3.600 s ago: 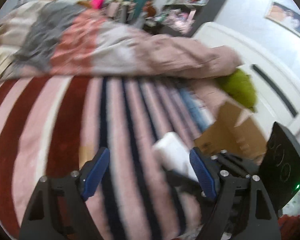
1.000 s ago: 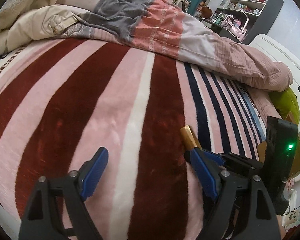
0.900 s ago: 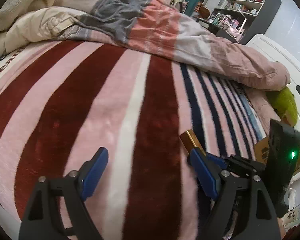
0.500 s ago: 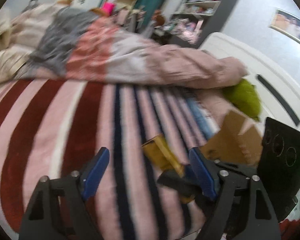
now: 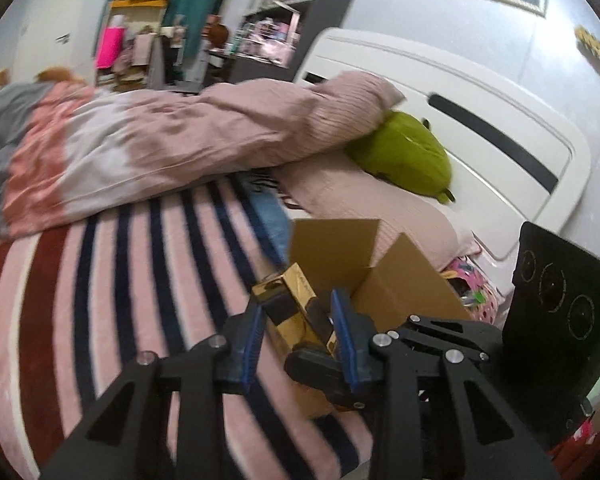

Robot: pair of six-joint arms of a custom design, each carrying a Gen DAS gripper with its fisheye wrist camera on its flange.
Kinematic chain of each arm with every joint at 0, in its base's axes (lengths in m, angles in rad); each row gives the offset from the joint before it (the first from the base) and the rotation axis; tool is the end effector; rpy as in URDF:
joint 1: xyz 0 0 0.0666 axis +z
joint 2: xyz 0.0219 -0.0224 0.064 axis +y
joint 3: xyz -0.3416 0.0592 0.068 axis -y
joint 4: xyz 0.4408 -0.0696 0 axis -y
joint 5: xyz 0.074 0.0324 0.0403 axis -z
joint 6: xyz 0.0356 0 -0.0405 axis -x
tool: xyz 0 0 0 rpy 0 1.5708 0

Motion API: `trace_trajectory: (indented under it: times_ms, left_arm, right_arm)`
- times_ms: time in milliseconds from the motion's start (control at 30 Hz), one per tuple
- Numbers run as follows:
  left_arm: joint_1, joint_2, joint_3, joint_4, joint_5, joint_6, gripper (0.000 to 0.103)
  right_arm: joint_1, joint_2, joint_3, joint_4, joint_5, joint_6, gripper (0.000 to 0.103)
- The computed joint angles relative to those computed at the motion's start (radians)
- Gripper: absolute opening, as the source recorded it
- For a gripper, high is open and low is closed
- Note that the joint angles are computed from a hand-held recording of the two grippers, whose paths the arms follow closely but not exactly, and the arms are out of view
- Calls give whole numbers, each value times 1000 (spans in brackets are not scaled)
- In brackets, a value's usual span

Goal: Organize rigid objects
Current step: 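Carry the gold tube into the cardboard box and release it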

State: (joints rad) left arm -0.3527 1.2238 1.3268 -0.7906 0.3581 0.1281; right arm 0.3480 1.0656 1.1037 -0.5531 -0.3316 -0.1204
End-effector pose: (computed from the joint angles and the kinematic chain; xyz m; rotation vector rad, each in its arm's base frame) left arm 0.4563 -0.1817 0.4520 0.4498 2.2461 -0.6581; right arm 0.4194 0.1640 0.4260 -0.4434 2.0696 0.6279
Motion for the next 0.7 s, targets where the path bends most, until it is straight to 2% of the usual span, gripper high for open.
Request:
trace_trajectory:
  times_ms: [100, 267, 500, 700]
  left_arm:
    - [-55, 84, 82, -24, -10, -19, 30]
    - [-101, 193, 178, -60, -2, -22, 30]
    - [-131, 260, 228, -92, -50, -32, 30]
    - [-119, 232, 200, -77, -75, -32, 47]
  right_arm:
    - [-60, -17, -8, -23, 11, 14, 13]
    - [-132, -6, -3, -68, 30, 37, 13]
    - [-178, 39, 15, -129, 34, 77, 13]
    - [-185, 32, 5, -140, 27, 74, 14]
